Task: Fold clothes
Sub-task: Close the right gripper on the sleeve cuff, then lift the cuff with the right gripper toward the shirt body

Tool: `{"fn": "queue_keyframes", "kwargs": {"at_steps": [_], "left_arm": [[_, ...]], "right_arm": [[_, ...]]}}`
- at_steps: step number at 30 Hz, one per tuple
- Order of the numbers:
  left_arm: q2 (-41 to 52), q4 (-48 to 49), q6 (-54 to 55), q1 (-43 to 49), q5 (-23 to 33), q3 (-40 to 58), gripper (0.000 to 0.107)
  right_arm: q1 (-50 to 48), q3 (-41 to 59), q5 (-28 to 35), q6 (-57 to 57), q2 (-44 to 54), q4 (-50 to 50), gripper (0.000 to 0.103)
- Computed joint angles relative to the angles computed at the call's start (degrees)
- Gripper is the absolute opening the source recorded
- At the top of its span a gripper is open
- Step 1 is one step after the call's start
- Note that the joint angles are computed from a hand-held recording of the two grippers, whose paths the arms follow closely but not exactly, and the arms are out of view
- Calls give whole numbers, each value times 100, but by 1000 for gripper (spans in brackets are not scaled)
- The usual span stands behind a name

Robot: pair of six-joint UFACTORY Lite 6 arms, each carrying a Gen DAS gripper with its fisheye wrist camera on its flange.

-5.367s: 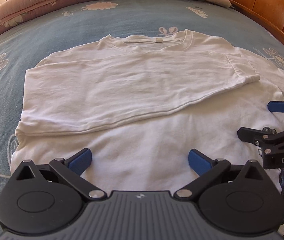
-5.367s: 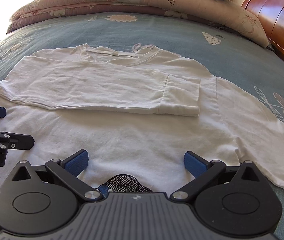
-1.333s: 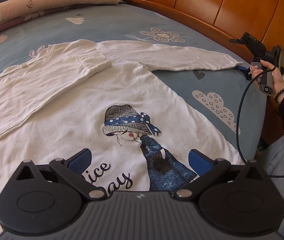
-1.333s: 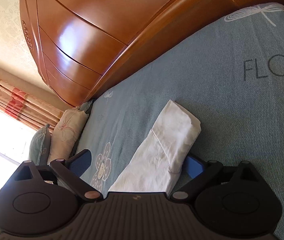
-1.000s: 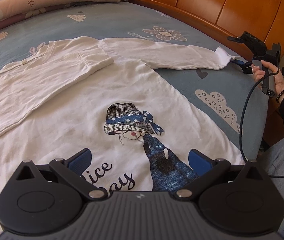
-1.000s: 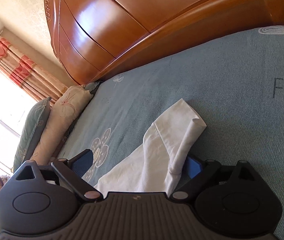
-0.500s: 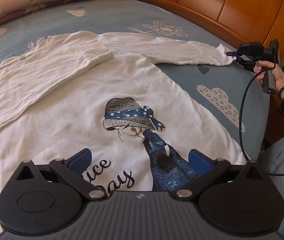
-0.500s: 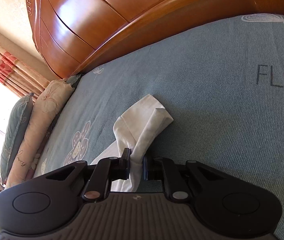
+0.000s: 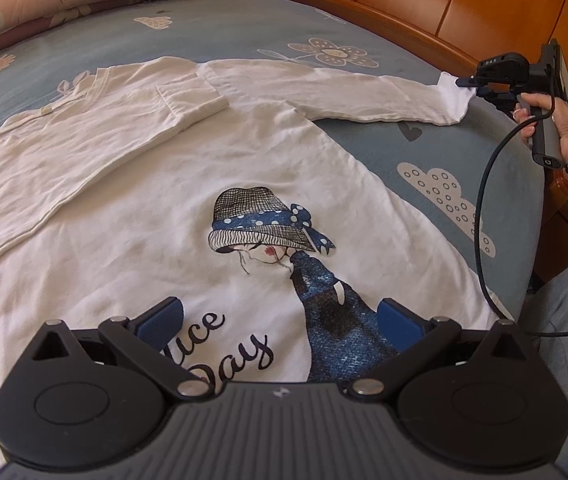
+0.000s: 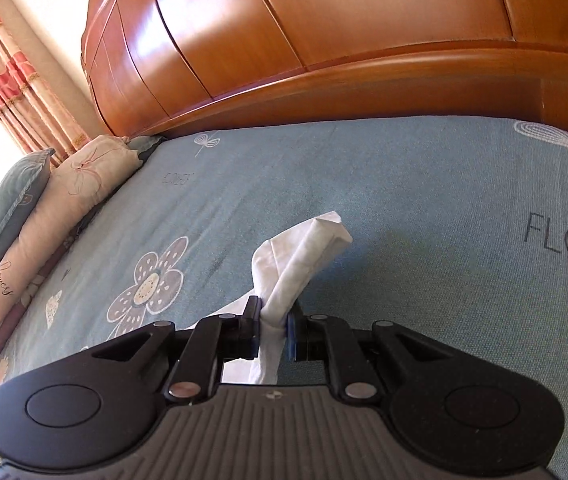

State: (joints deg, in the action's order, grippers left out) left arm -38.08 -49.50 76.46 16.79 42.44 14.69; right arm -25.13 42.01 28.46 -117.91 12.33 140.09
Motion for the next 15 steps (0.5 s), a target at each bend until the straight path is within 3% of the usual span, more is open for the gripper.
{"fn": "queue_keyframes", "kwargs": {"at_steps": [8,15], "left_arm": [[-124,34,150,349,271,19,102],[-212,5,589,1132,848,88,102]], "right_arm": [[813,-84,-185,-202,-551,363,14],[1831,-43,-338,-534,-800,1057,14]]}}
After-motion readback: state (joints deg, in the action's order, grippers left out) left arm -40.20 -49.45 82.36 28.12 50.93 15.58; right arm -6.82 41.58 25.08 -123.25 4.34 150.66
